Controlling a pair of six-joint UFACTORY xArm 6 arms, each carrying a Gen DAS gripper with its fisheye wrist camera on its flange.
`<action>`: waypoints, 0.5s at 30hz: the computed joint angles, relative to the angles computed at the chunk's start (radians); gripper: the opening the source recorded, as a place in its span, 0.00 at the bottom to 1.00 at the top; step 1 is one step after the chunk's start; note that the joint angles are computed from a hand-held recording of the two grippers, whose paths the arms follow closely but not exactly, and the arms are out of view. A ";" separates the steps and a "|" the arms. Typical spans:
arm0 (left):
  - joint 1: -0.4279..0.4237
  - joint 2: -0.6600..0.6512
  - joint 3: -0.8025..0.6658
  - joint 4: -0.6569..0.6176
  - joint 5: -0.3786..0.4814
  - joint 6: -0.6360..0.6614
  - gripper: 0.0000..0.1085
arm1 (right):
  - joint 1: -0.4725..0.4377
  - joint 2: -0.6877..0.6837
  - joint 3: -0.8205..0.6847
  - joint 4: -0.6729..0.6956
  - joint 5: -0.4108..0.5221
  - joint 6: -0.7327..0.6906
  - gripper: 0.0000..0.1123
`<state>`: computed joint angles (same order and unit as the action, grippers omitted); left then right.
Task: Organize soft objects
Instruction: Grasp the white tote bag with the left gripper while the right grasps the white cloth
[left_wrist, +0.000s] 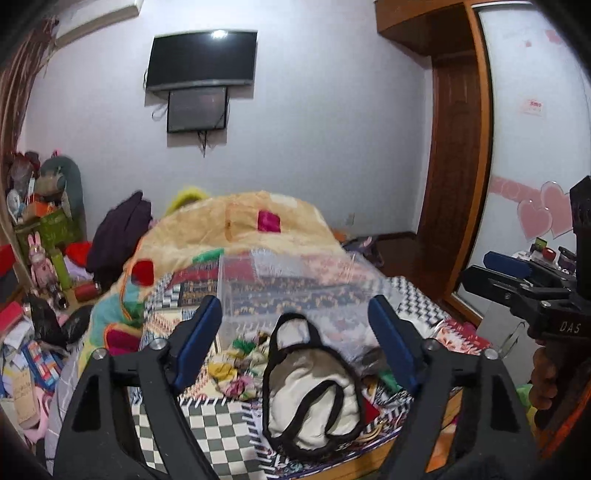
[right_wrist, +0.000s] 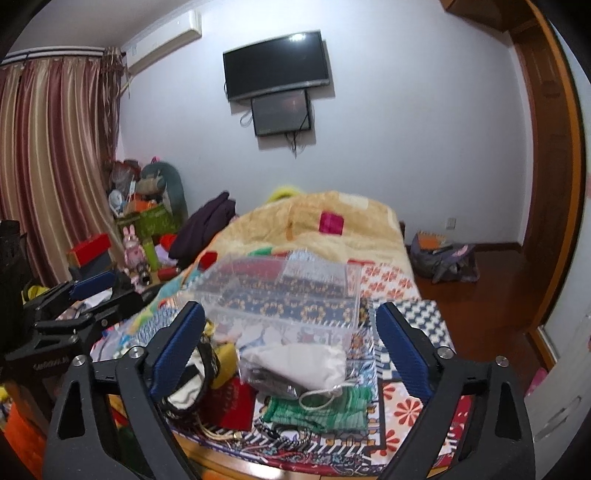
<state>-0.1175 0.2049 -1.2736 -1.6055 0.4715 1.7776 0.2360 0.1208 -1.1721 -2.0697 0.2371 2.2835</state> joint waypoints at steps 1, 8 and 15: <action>0.003 0.015 -0.010 0.030 0.005 -0.032 0.68 | -0.008 0.016 -0.011 0.016 -0.019 -0.016 0.79; 0.006 0.126 -0.082 0.227 0.025 -0.208 0.57 | -0.060 0.121 -0.057 0.235 -0.131 -0.246 0.72; 0.005 0.217 -0.127 0.365 0.020 -0.317 0.44 | -0.076 0.180 -0.057 0.552 -0.152 -0.579 0.69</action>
